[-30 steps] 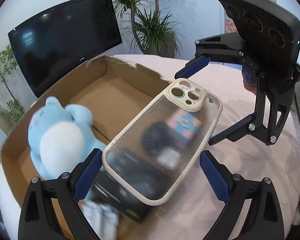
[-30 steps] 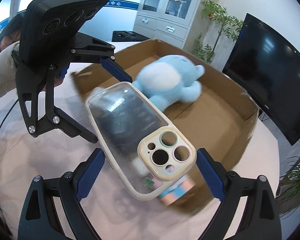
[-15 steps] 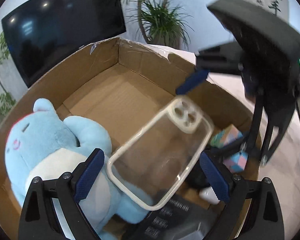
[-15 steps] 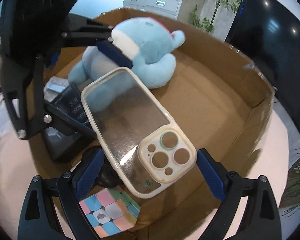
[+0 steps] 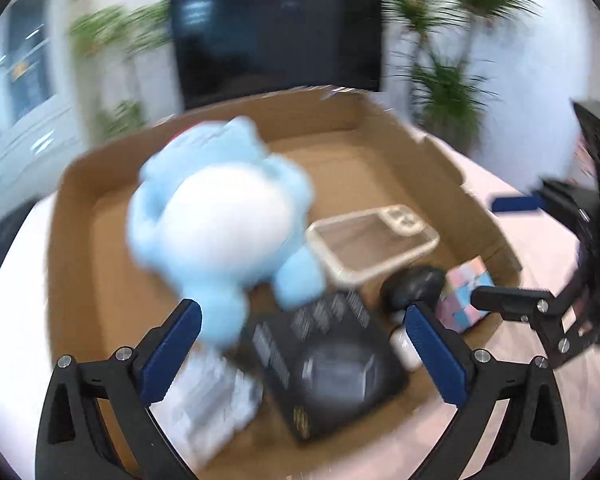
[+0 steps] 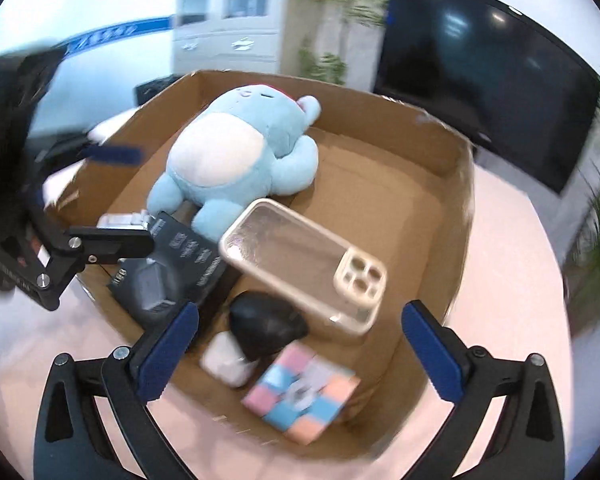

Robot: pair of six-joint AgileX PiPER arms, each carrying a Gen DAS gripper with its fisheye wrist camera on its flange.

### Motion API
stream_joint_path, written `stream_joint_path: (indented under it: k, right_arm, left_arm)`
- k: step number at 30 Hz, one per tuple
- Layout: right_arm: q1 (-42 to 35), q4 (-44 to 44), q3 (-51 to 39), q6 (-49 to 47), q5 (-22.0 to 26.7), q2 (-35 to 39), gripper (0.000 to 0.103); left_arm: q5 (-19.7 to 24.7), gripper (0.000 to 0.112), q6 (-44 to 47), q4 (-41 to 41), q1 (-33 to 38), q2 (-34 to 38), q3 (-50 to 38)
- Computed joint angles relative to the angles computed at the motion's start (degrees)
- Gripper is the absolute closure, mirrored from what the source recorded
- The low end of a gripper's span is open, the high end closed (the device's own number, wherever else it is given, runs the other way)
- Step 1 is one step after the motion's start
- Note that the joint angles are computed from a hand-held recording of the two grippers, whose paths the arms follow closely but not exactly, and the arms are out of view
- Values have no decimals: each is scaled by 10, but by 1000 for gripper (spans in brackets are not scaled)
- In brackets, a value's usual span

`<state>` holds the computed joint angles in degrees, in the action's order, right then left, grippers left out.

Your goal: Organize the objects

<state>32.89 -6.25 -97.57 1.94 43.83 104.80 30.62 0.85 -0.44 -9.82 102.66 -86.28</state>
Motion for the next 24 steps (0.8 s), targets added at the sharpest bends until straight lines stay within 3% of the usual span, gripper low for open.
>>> stream_joint_path:
  k: [6,13,16,19,22,24]
  right_arm:
    - [96,-209,75,292,1,-23,1]
    - [157,-350,160,498,3,-53,1]
    - [184,-419,194,608,11,-59,1]
    - [212,-474,244,712,3,-74,1]
    - [245,-560,275,803,38,-70,2]
    - [254,-592,295,852,48,-70,2]
  left_arm:
    - [-77,10,-344,251,-35,-73,167]
    - [-104,10,-700,525,-62,-136,309]
    - [-93,10,-872,673,-84,-170,371]
    - [-42,10,-1044,818,-128,-190,422]
    - [-8,10,-1136,896,-151,-187,452]
    - [0,10,-1152,909,-154,-179,453]
